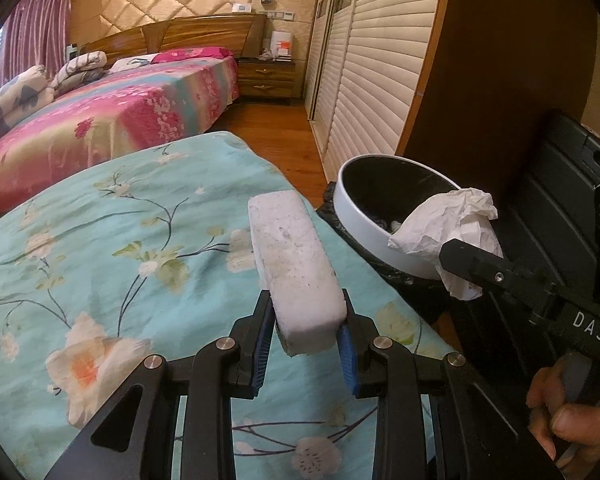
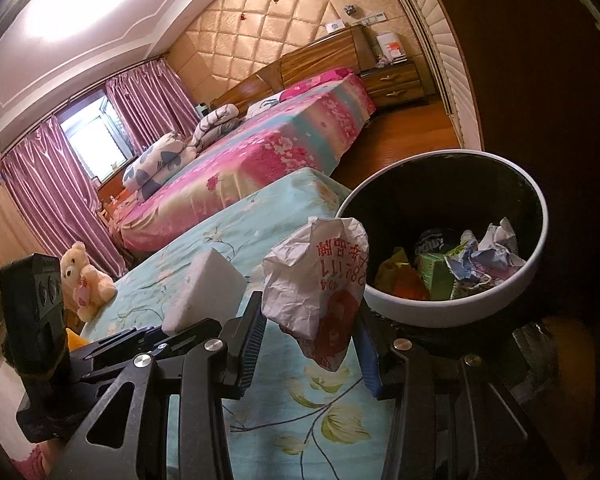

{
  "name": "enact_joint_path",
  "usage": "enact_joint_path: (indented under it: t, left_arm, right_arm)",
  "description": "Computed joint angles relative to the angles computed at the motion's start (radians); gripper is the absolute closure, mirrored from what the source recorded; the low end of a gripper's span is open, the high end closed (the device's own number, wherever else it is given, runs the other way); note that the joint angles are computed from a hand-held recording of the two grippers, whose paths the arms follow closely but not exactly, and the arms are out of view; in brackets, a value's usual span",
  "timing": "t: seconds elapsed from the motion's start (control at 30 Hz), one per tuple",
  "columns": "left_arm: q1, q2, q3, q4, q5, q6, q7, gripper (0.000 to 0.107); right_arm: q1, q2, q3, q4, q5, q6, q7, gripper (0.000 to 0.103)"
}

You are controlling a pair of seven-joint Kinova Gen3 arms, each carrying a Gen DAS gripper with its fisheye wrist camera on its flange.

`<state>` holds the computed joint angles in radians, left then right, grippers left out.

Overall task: Collect trash
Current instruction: 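Carry the white block and red-printed tissue over the black bin with both tools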

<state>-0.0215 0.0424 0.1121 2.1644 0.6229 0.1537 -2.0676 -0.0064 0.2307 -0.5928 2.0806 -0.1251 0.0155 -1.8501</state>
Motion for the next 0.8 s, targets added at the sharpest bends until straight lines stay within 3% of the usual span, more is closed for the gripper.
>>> enact_joint_path:
  t: [0.4,0.8]
  left_arm:
    - [0.038,0.035,0.014,-0.044,-0.155,-0.008,0.167,0.079]
    - [0.175,0.069,-0.055,-0.098,-0.477,-0.004,0.499,0.079]
  right_arm:
    - [0.101,-0.018,-0.059,0.029,0.027,-0.017,-0.031,0.061]
    - [0.233,-0.033,-0.151,0.051,0.073,-0.026,-0.071,0.061]
